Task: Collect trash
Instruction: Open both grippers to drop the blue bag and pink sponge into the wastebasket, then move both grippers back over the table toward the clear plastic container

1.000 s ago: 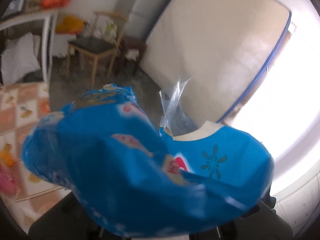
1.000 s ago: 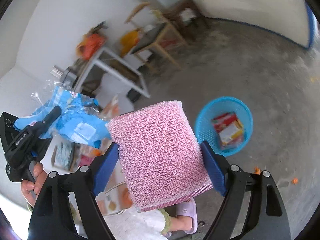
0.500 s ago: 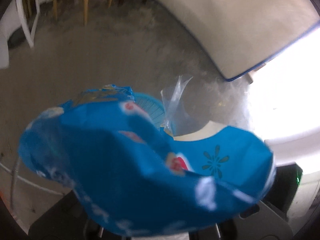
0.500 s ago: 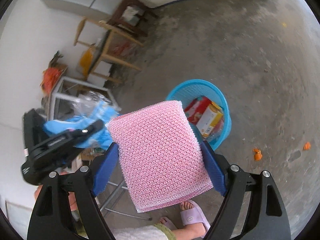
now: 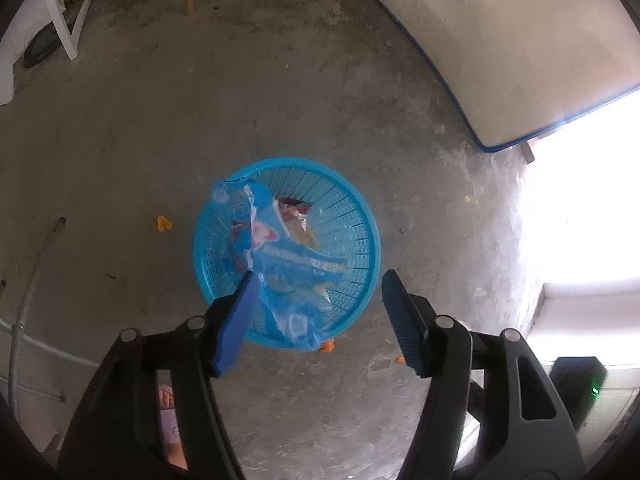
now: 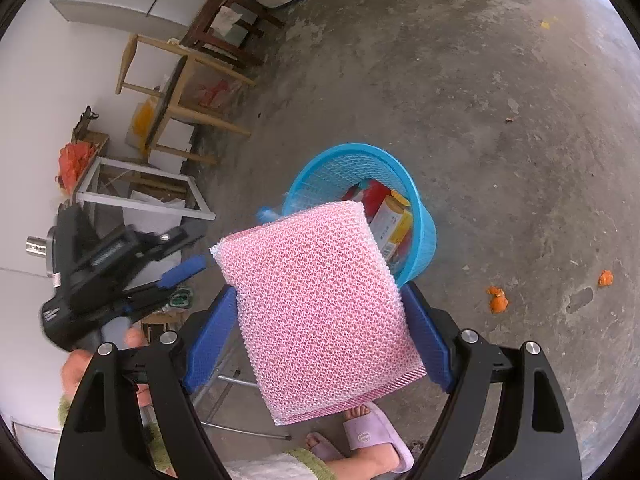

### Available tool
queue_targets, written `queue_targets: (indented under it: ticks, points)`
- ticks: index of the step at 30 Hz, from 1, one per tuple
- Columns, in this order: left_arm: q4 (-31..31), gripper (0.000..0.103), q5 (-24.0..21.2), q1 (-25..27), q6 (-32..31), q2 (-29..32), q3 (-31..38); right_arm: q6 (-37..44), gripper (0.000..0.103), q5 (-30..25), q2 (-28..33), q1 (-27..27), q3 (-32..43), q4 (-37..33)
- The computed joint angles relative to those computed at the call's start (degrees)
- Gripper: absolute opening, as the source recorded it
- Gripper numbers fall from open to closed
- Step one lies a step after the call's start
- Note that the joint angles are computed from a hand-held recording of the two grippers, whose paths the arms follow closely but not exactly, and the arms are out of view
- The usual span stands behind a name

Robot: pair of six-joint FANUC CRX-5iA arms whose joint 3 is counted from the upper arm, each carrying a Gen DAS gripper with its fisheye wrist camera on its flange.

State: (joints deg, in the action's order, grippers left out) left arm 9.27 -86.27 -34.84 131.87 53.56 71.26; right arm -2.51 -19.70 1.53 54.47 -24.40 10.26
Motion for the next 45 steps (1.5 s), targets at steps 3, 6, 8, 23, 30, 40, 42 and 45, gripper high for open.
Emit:
queue_targets:
  ticks: [3,6,8,23,30,40,42,45]
  points:
    - [-1.5,0.06,0.6,0.0,-0.7,-3.3,-1.5,8.7,0.08,-2.4,3.0,-0.9,5.4,-6.2]
    - [-4.4,0.064,0.6,-0.5,-2.5,-8.1,-3.0,19.3,0.082,-7.5,8.2,-2.1,13.9,-12.5]
    - [-6.7,0.069,-0.2,-1.4,-4.2,-11.6,-3.7,26.4,0.085,-11.8,12.6,-3.2,20.3,-16.1]
    - [-53.1,0.084,-12.4,-27.1,9.8,-58.2,-38.4,26.9,0.089,-24.9,23.5,-0.6,31.7,-5.1]
    - [-74.1,0.088,-31.9,-51.2,32.9,-68.5,-47.6,24.2,0.089,-17.9,8.6,6.7,20.2,1.0]
    - [-75.0,0.089,-37.5,-59.2,44.9,-72.4,-55.4,34.5,0.089,-19.0,5.3,19.4,28.0,3.4]
    - [-75.0,0.089,-38.7,-60.5,47.0,-72.6,-56.8,38.5,0.089,-20.4,8.3,20.3,33.6,2.1]
    - [-74.6,0.089,-41.0,-63.2,51.7,-72.5,-58.8,43.8,0.089,-24.7,14.0,21.3,43.4,-1.0]
